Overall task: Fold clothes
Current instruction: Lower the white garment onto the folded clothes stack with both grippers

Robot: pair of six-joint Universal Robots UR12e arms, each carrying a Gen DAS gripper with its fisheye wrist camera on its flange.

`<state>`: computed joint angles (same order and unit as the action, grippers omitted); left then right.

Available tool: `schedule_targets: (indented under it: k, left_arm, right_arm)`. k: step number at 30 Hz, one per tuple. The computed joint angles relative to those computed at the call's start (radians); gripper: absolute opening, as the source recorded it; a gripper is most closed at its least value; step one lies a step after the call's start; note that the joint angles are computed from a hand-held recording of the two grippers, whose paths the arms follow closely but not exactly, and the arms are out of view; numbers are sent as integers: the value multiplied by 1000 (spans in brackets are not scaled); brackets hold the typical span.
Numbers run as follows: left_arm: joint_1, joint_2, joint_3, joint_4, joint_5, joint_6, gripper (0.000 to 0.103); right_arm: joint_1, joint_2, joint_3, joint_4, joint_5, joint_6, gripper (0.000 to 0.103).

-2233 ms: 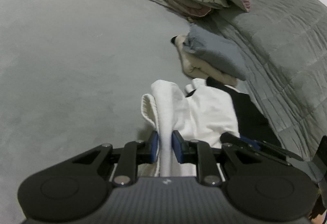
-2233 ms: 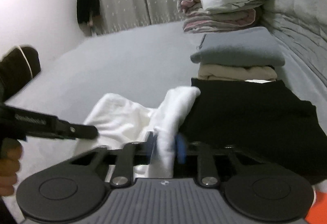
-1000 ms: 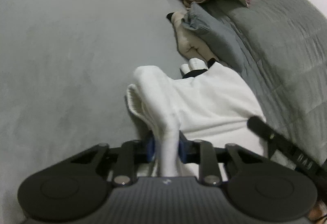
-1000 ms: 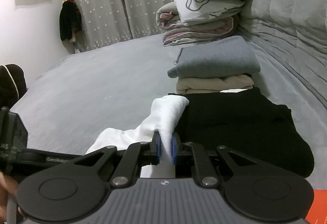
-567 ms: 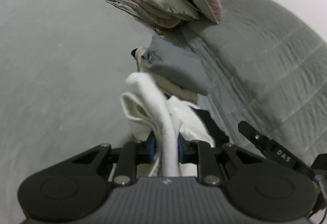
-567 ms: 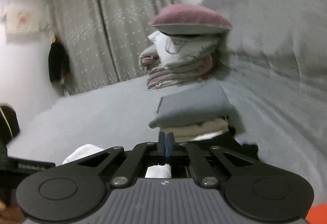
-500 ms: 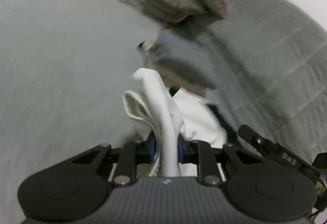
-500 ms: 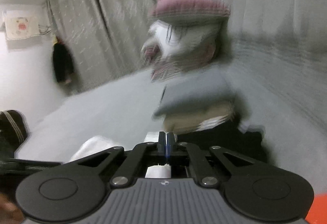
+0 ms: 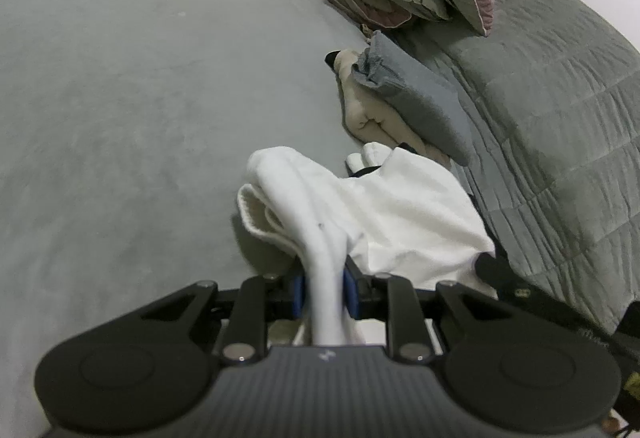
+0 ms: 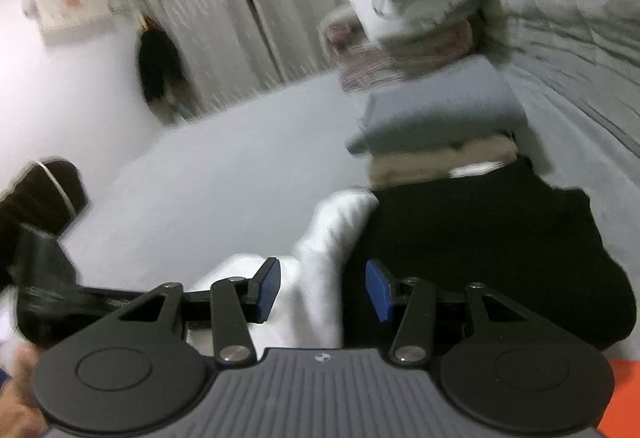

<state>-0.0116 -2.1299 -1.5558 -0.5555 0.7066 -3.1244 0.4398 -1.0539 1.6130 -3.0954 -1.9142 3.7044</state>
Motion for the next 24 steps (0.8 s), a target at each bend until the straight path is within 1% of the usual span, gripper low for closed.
schedule_targets:
  k: [1, 4, 7, 10, 14, 16, 18, 19, 20, 21, 22, 23, 24]
  left_arm:
    - [1, 1, 1, -1, 0, -4, 18]
    - [6, 9, -2, 10, -12, -19, 18]
    - [12, 25, -11, 78, -61, -42, 18]
    - [9, 36, -5, 128, -104, -57, 18]
    - [-15, 33, 35, 120, -144, -49, 18]
    - [-38, 25, 58, 65, -128, -18, 19]
    - [-64, 14, 86, -3, -96, 16, 20]
    - [-80, 7, 96, -29, -60, 35, 20]
    - [-97, 2, 100, -35, -8, 56, 22]
    - [-113, -2, 100, -27, 44, 68, 26]
    - [-124, -5, 93, -3, 81, 68, 29]
    - [-128, -5, 81, 36, 97, 59, 36]
    - [-130, -5, 71, 63, 108, 50, 45]
  right_arm:
    - [2, 7, -13, 27, -19, -6, 12]
    - [14, 18, -25, -10, -58, -35, 12]
    - [28, 19, -24, -105, -129, -58, 11]
    - [27, 12, -8, -199, -170, -66, 11]
    - [17, -6, 26, -301, -228, -35, 12]
    - [9, -19, 47, -317, -256, -16, 12]
    - [0, -30, 68, -308, -281, 19, 12]
    - [-6, -36, 79, -283, -294, 49, 12]
    - [-10, -42, 87, -239, -310, 85, 12]
    - [-15, -49, 96, -190, -322, 121, 12]
    - [-21, -56, 104, -134, -326, 158, 12]
    - [-26, -61, 111, -85, -325, 192, 12]
    - [-31, -65, 117, -50, -317, 218, 12]
